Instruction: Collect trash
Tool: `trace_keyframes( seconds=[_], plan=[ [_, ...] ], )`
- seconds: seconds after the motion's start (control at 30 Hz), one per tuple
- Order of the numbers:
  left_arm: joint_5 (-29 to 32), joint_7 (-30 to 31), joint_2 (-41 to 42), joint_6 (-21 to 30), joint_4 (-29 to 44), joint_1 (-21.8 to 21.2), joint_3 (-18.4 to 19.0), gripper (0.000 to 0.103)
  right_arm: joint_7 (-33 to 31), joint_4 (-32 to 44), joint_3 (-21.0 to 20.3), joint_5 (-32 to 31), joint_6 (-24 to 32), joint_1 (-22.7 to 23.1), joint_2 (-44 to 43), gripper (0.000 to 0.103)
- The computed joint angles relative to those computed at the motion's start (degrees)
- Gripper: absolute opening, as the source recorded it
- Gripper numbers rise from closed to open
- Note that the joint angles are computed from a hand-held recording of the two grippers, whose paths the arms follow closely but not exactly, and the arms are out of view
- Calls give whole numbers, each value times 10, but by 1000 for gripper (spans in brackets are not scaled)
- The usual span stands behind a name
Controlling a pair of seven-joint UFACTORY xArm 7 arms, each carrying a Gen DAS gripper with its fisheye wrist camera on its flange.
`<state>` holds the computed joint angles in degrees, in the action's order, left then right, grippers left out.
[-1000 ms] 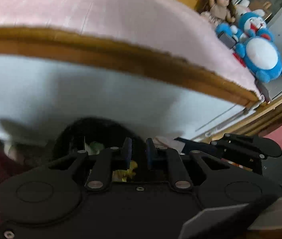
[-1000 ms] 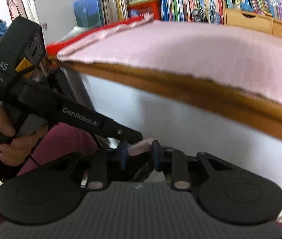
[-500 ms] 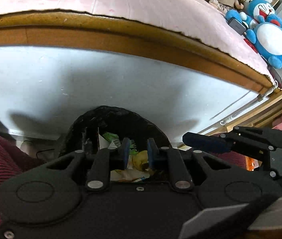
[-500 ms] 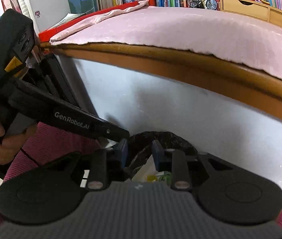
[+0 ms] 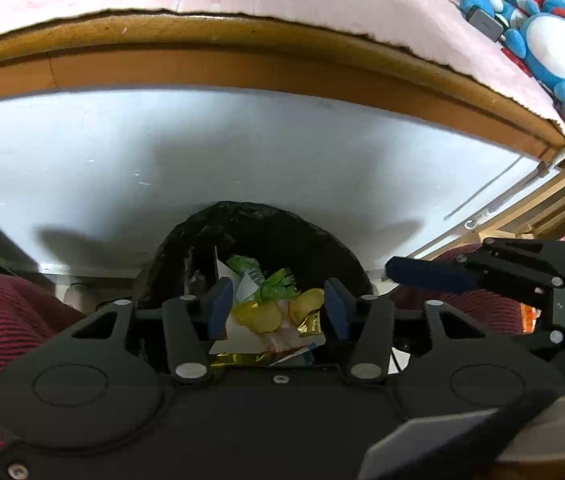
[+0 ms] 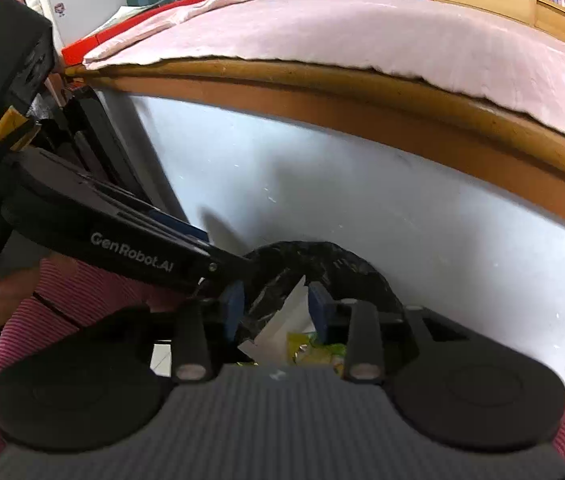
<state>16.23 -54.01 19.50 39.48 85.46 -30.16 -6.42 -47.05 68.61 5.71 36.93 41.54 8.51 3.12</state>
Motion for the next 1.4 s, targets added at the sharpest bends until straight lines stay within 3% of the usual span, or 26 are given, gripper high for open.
trace_keyframes(
  seconds=[0.13,0.37,0.43,0.57,0.87,1.4],
  plan=[
    [17,-6,8,25,12,-9,4,59,33,-3,-1,-30,-4,2,1,63],
    [13,4,25,74,36,-12,2,63,105,-13,0,-92,-16,7,4,77],
    [22,0,29,86,40,-18,5,74,123,-16,1,-111,-20,9,4,82],
    [40,-7,35,103,46,-25,9,79,149,-14,2,-128,-18,11,10,90],
    [19,-9,48,118,53,-20,6,83,182,-10,3,-154,-9,10,19,95],
    [5,-5,59,136,63,-19,7,84,197,-3,5,-171,4,10,27,95]
  ],
)
